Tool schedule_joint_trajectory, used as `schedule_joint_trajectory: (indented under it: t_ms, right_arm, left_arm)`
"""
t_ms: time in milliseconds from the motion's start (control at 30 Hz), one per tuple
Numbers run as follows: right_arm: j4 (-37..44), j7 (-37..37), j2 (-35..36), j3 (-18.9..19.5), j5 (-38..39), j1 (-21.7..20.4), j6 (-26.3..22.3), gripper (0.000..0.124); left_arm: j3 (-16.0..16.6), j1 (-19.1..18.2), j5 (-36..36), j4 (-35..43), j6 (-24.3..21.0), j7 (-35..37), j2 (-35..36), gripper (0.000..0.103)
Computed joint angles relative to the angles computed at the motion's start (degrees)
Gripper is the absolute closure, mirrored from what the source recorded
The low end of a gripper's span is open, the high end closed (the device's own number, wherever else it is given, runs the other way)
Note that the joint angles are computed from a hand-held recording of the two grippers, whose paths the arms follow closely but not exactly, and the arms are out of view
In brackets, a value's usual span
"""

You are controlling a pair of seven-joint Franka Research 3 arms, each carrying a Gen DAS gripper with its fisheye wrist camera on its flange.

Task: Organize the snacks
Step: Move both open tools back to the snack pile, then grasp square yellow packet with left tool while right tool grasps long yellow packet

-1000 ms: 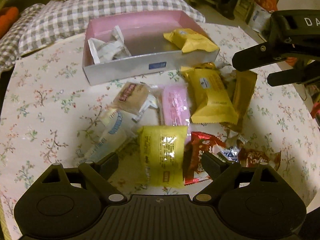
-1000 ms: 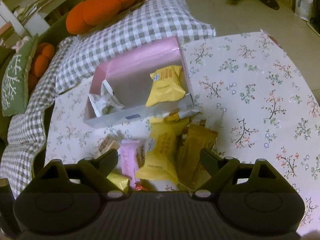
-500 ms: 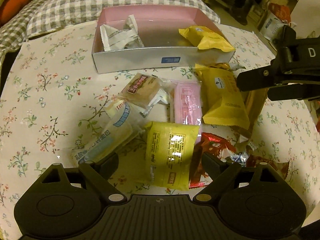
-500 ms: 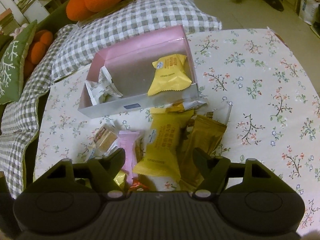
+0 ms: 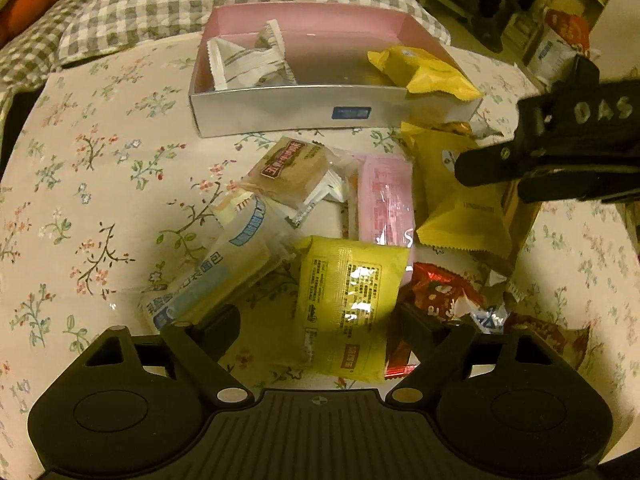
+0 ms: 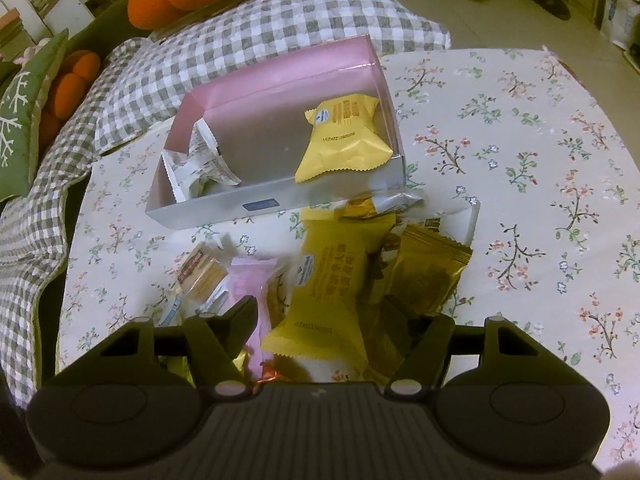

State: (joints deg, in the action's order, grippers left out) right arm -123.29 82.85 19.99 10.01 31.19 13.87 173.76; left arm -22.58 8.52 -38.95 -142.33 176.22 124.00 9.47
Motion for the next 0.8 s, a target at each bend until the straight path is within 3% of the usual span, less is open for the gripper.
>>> schedule_joint_trajectory:
  t_ms: [133, 200, 367, 600, 800]
  right_arm:
    - [0.82, 1.68, 1.01, -1.74, -2.03, 1.62, -0.07, 0.063]
    - [1.32, 1.9, 1.52, -1.86, -2.81, 1.78, -0.44, 0.066]
    - [2.08, 5.54, 2.48, -5.27, -7.52, 5.15, -1.36, 0.07]
    - [2.73, 9.61, 3.48, -7.49, -12.4, 7.12, -1.93, 0.074]
    - [3.42, 11.87, 4.31, -8.71, -15.65, 8.27, -2.36, 0.076]
  left_arm:
    - [-0.77, 0.56, -3.09, 0.44, -0.49, 2.27, -0.09, 0.018]
    - [0.76, -1.01, -0.85, 0.33, -0.27, 0.5, 0.11, 0.018]
    - [1.03, -1.15, 2.9, -0.04, 0.81, -2.43, 0.69, 0.018]
    - [3.63, -2.85, 14.81, -1.2, 1.58, -11.37, 1.5, 0.018]
    - [9.11, -7.85, 25.53, -2.33, 4.36, -19.42, 1.84, 0.019]
